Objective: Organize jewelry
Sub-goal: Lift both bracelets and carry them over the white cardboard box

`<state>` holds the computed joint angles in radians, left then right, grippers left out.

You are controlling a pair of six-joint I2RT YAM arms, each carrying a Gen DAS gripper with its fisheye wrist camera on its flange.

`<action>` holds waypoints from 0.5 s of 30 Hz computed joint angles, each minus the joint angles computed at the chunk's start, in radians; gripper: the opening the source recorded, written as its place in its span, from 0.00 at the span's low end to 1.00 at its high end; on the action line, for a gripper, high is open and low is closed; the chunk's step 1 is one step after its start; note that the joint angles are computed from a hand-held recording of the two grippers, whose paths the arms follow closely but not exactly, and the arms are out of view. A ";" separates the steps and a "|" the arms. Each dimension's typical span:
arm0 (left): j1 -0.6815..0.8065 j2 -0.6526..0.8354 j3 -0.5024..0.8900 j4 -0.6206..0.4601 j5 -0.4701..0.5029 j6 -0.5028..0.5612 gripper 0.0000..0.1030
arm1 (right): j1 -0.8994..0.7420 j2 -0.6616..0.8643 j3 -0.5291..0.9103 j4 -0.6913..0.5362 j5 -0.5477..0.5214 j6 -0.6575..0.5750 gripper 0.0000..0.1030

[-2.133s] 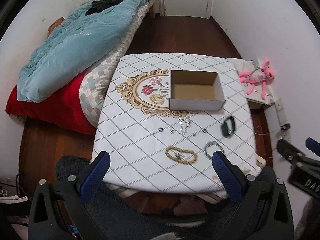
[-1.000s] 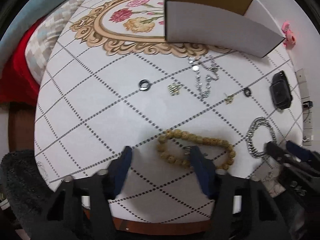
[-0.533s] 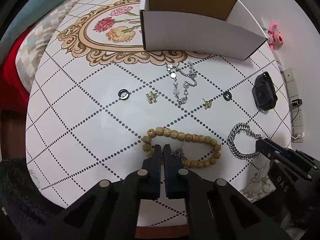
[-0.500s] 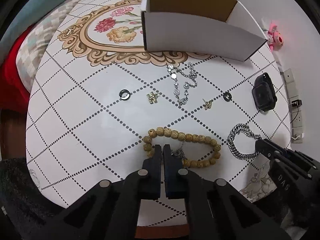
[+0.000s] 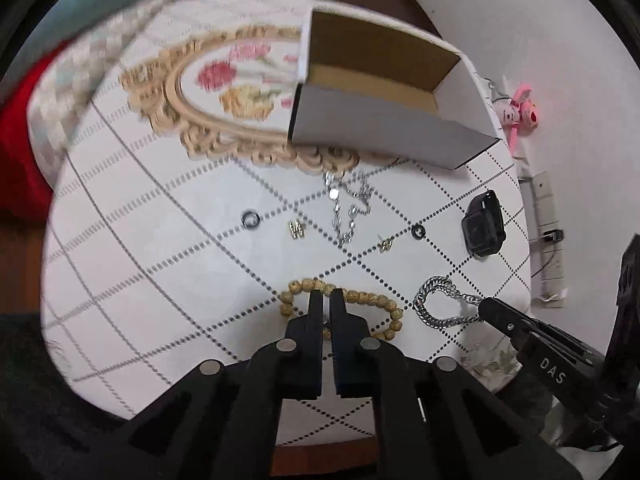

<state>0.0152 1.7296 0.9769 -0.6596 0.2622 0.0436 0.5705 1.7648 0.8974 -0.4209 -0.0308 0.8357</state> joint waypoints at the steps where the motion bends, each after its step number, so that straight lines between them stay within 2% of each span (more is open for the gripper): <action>1: -0.003 0.015 0.002 -0.006 -0.009 -0.003 0.04 | 0.004 0.005 0.006 -0.007 0.012 -0.004 0.08; 3: -0.010 0.051 0.001 0.005 -0.041 0.005 0.05 | -0.004 0.014 0.003 -0.002 0.010 -0.007 0.08; 5: -0.011 0.076 -0.004 0.009 -0.036 0.020 0.15 | -0.013 0.023 -0.001 0.001 0.003 -0.010 0.08; 6: -0.010 0.070 -0.012 0.019 -0.027 0.025 0.16 | -0.017 0.030 -0.003 0.002 -0.001 -0.014 0.08; 7: -0.013 0.063 -0.019 0.028 -0.025 0.028 0.28 | -0.019 0.039 -0.003 0.005 -0.008 -0.014 0.08; 8: -0.021 0.068 -0.016 0.026 -0.030 0.030 0.34 | -0.023 0.046 -0.007 0.010 -0.017 -0.014 0.08; 11: -0.038 0.086 -0.019 0.035 -0.041 0.025 0.35 | -0.028 0.069 -0.009 0.020 -0.031 -0.018 0.08; 15: -0.058 0.067 -0.049 0.099 -0.066 -0.003 0.32 | -0.029 0.101 0.005 0.015 -0.030 -0.026 0.09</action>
